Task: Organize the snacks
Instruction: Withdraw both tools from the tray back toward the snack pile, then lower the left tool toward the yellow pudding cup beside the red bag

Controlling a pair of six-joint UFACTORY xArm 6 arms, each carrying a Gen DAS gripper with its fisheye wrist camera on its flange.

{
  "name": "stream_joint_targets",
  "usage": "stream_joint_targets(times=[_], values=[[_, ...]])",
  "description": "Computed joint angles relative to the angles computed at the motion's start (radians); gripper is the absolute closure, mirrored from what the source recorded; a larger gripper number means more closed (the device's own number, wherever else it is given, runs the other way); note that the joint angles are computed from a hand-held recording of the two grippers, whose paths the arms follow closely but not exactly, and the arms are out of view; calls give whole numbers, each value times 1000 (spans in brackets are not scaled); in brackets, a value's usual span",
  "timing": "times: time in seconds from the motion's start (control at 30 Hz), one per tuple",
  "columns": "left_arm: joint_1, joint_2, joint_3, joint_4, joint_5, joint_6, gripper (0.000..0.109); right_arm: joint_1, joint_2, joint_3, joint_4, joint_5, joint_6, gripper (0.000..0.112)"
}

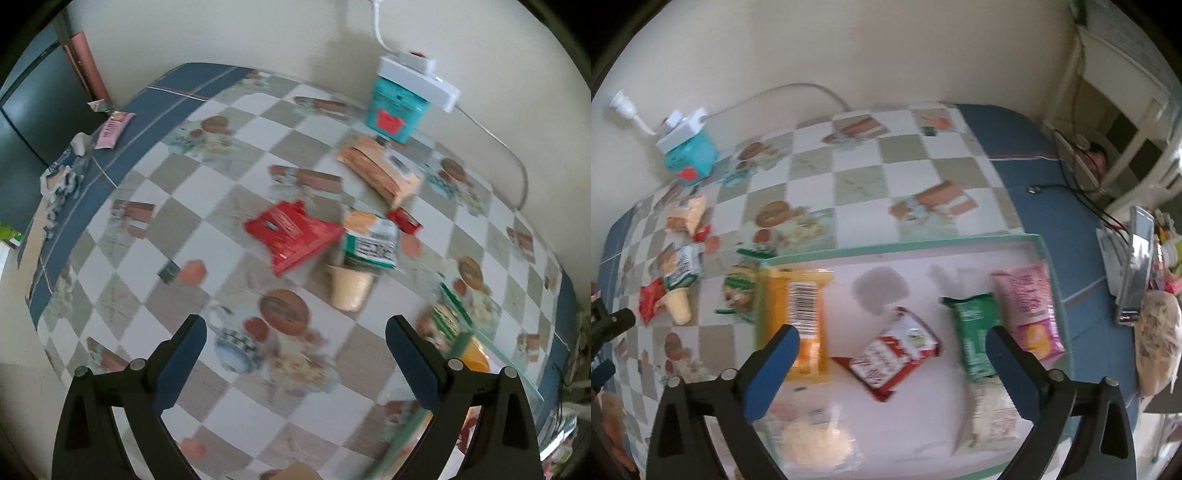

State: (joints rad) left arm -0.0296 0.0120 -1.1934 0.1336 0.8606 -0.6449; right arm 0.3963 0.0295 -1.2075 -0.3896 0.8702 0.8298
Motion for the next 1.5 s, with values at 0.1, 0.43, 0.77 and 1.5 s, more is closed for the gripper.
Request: stream_joint_targets(times=[0.1, 0.43, 0.77, 1.5], values=[[25, -4, -1, 26, -1, 5, 11, 29, 22, -25, 14, -20, -18, 9], [103, -5, -7, 65, -3, 37, 11, 124, 122, -152, 10, -5, -33, 9], [167, 7, -11, 51, -18, 74, 11, 158, 181, -221, -7, 20, -24, 9], [174, 130, -60, -164, -118, 314, 11, 133, 249, -221, 8, -147, 27, 9]])
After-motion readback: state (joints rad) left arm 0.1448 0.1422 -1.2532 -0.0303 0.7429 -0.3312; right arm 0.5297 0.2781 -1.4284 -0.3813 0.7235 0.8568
